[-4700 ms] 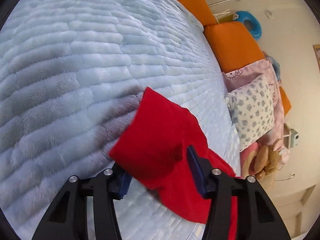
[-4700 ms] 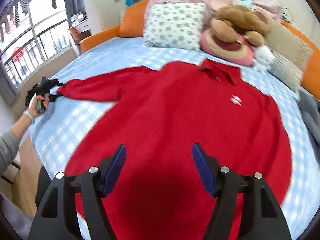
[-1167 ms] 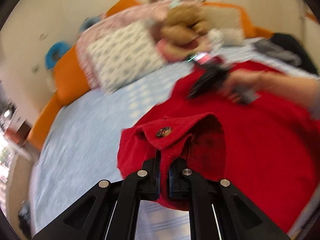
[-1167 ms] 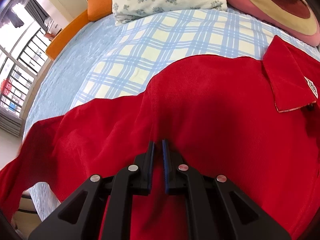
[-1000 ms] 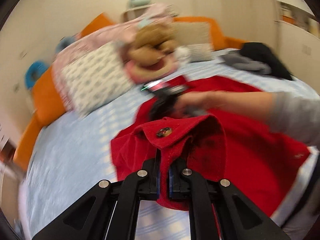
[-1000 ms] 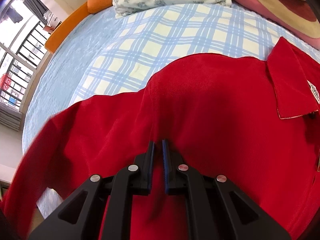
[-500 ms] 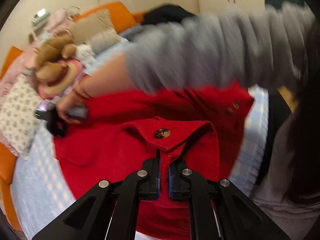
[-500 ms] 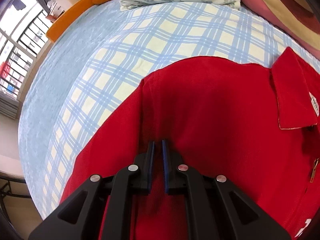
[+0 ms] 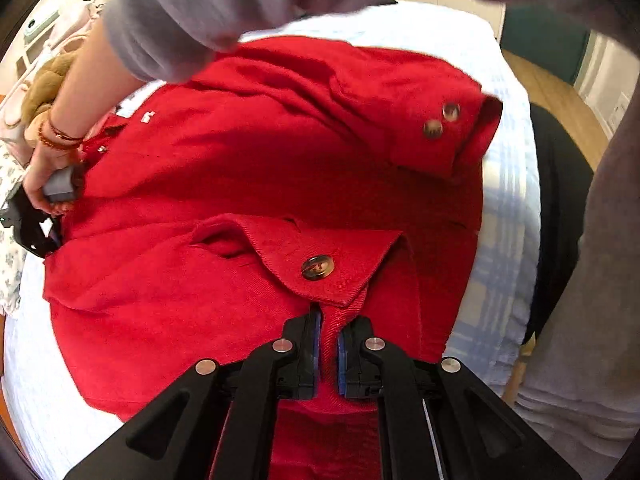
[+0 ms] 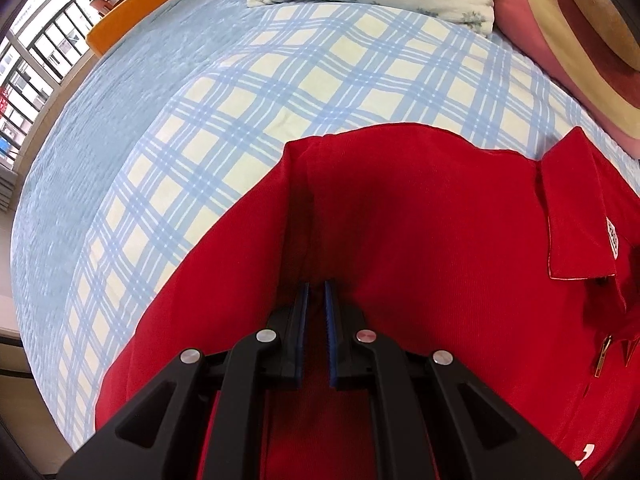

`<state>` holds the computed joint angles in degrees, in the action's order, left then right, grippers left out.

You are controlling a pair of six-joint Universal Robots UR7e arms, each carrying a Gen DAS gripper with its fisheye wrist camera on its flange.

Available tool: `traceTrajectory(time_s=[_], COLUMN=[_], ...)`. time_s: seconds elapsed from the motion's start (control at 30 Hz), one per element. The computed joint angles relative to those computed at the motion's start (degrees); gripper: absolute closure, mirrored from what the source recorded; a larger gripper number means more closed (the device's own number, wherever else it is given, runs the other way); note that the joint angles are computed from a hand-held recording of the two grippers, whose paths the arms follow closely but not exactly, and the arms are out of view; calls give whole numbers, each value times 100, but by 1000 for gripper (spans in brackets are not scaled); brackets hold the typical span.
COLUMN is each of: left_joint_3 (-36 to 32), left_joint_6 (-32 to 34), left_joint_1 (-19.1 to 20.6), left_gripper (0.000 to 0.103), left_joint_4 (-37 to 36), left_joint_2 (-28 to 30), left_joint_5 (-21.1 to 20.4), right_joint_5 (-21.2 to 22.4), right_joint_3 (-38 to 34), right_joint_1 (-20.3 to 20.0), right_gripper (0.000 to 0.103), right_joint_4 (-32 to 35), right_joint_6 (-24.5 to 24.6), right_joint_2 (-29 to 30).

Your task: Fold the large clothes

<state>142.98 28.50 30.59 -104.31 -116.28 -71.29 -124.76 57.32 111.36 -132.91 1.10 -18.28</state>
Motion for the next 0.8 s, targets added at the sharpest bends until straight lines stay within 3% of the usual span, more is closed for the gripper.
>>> traceTrajectory(time_s=[0.17, 0.27, 0.3, 0.33, 0.4, 0.5, 0.57, 0.63, 0.7, 0.8], left_joint_3=[190, 359, 334, 222, -10, -453, -769, -1007, -1073, -1159], left_joint_6=[114, 47, 5, -44, -69, -68, -89, -39, 119, 87], left_joint_1=[45, -316, -413, -474, -490, -453, -182, 220, 678, 1344], left_gripper=[90, 88, 77, 72, 44, 41, 39, 35, 37, 47], left_joint_4=[-234, -156, -29, 114, 234, 144, -251, -744, -1390, -2067], left_joint_2=[24, -240, -307, -322, -325, -327, -131, 245, 674, 1402], left_joint_5=[62, 287, 263, 196, 0, -226, -200, 97, 606, 871], right_joint_5=[60, -29, -76, -131, -166, -175, -143, -159, -217, -298], right_joint_3=[107, 183, 209, 245, 301, 397, 439, 411, 347, 217], right_joint_1=[-23, 6, 21, 38, 51, 62, 54, 58, 76, 98], right_gripper=[96, 96, 96, 96, 96, 96, 95, 95, 95, 95], right_joint_4=[-143, -300, -359, -439, -539, -688, -728, -677, -577, -378], right_joint_6=[-1, 0, -3, 11, 31, -29, -16, -4, 6, -8], right_joint_2=[-52, -52, -47, -45, -52, -78, -102, -94, -69, -17])
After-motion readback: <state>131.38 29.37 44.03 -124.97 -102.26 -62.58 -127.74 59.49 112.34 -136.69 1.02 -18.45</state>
